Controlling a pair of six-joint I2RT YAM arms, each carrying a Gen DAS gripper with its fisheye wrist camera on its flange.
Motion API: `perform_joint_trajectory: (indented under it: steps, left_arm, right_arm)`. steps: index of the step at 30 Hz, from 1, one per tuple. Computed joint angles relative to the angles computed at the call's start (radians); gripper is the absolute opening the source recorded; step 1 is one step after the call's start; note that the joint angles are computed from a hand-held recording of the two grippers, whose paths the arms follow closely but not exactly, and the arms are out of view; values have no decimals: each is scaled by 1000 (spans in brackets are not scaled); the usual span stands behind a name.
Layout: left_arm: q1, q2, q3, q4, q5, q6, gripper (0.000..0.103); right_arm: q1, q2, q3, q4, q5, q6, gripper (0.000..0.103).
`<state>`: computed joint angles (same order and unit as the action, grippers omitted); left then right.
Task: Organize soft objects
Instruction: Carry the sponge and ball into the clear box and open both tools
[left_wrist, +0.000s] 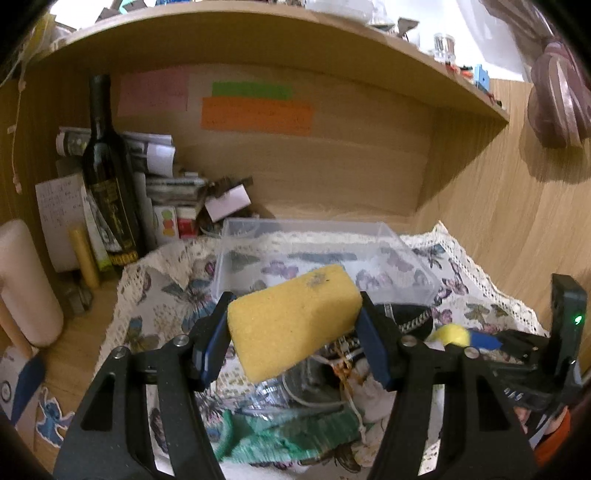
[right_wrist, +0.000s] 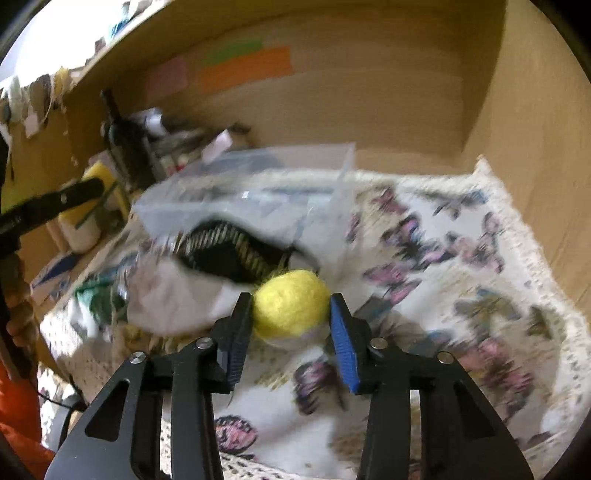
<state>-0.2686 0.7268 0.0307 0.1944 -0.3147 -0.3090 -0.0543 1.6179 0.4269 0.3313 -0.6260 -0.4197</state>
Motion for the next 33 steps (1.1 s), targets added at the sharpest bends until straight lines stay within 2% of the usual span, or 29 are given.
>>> perform_joint_trajectory:
  steps: [6, 11, 20, 26, 33]
  left_arm:
    - [103, 65, 61, 30, 76, 60, 63]
    - [197, 160, 124, 58, 173, 108, 63]
    - [277, 393, 253, 135, 235, 187, 63]
    - [310, 645, 375, 158, 311, 213, 63]
    - [297, 879, 515, 128, 327, 262, 63]
  right_arm:
    - [-8, -144, 27, 2, -27, 81, 38]
    - [49, -171, 77, 43, -3, 141, 38]
    - [192, -29, 248, 17, 75, 141, 38]
    - [265, 143, 398, -93, 137, 99, 38]
    - [308, 291, 523, -203, 198, 60, 38]
